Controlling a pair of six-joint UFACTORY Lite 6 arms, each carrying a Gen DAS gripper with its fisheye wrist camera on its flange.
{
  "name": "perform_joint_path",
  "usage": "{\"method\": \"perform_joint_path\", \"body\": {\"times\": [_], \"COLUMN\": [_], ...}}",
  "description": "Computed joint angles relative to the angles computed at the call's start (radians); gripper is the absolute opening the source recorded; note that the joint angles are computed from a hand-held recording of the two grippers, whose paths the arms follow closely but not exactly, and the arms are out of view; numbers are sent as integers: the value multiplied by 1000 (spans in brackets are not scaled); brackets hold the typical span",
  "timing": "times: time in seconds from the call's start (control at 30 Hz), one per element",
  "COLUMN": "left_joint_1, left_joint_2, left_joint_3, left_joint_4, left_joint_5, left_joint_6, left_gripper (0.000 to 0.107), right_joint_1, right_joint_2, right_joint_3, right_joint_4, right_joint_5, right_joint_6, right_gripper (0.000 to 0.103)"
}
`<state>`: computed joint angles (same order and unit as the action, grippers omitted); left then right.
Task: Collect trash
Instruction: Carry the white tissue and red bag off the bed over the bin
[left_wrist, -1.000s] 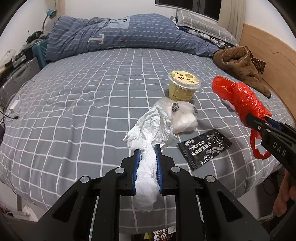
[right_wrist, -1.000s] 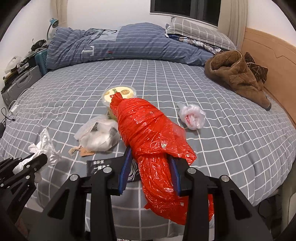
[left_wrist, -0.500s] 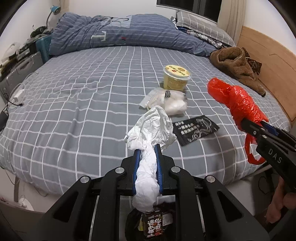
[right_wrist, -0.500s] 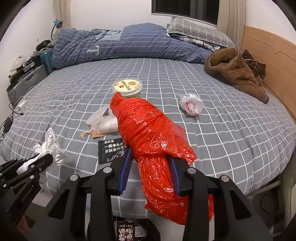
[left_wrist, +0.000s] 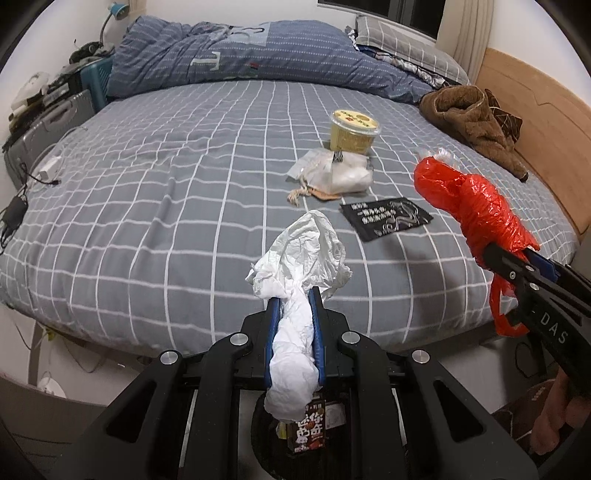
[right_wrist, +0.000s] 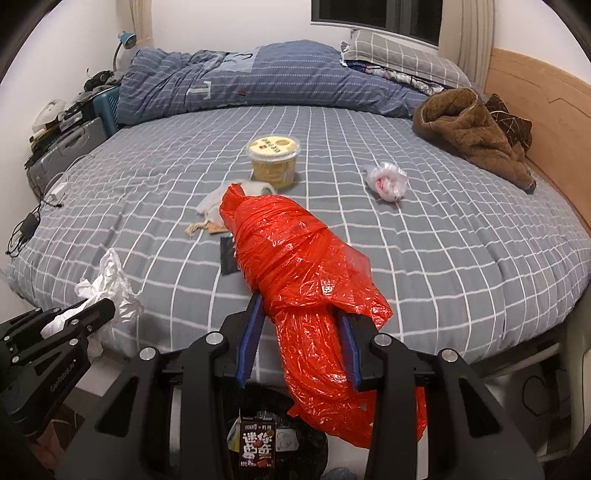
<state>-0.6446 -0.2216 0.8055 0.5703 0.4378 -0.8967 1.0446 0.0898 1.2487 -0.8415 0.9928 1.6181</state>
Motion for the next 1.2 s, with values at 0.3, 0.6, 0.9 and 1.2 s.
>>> {"method": "perform_joint_path", "body": {"times": [0.3,0.6,0.9,1.2], "left_joint_1": [-57,-118,-212,-328], "left_joint_2": [-112,-220,-346,-441], "left_joint_3": [-111,-221,-304,-337], "left_joint_4": [12,20,-17,-31], "left_joint_5": [48,104,213,338], "left_joint_6": [-60,-130,-188,-264], "left_gripper": [15,15,15,15], "right_joint_1": [94,185,281,365], "right_joint_2": [-8,-15,-22,-5], "right_joint_3": [-33,-63,-98,-72], "right_joint_4": [19,40,81,127], "right_joint_5": [28,53,64,91], "right_joint_6": [60,134,197,245], "right_gripper": [37,37,37,37]}}
